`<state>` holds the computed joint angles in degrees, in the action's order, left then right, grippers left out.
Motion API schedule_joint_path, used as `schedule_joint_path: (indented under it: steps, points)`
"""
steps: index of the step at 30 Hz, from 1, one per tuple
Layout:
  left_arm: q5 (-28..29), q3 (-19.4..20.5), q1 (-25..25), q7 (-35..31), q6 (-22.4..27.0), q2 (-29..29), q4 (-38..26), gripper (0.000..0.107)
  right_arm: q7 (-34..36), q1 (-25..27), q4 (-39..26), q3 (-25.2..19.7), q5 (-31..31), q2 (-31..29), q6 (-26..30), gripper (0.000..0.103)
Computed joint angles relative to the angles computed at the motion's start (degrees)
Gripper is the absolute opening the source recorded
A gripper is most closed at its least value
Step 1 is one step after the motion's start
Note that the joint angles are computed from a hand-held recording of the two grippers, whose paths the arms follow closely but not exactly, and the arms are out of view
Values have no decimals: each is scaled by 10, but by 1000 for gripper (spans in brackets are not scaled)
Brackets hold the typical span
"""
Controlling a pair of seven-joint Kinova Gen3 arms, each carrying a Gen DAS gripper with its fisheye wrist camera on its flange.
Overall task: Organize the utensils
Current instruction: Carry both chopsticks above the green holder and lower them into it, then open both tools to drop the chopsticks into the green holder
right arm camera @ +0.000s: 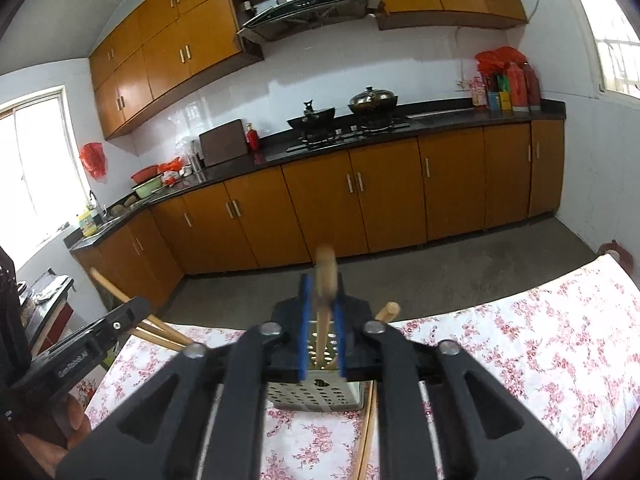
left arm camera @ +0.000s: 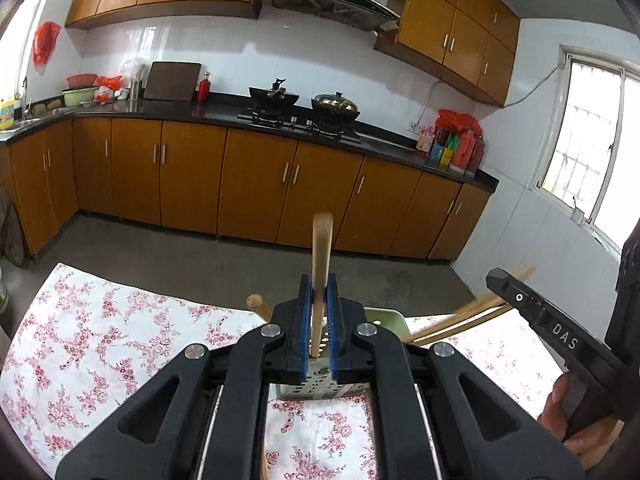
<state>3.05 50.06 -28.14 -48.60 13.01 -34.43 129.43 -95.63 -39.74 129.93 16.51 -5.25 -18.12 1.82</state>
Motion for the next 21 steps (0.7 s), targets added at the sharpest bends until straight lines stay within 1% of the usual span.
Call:
schedule_joint_path:
  steps: [1,3,6,7,9,12,15,16,18,21]
  points:
    - [-1,-2,1,-1,1,-1,-2,8,-4,12,3,-11,2,-3,-5,25]
    - [-3,-6,2,-2,9,-17,-2,15,-9,58,10,-53,1,-8,-11,29]
    - [-1,-21,12,-3,17,-30,-3,25,-18,105,22,-95,7,-24,-19,36]
    - [-1,-26,14,-3,17,-34,-1,26,-21,122,29,-108,10,-33,-22,40]
    - [1,-34,21,-3,22,-46,2,26,-27,147,40,-125,14,-50,-25,42]
    - [2,-55,40,-5,35,-66,11,26,-35,173,61,-136,18,-79,-26,45]
    - [3,-73,56,-6,49,-91,23,26,-40,194,81,-132,23,-105,-20,46]
    - [3,-80,61,-7,53,-97,27,26,-41,209,92,-134,23,-114,-17,46]
    - [4,-95,74,-8,64,-113,41,26,-41,221,108,-126,27,-124,-13,46]
    - [5,-96,72,-8,87,-131,57,27,-37,221,129,-92,31,-116,-1,46]
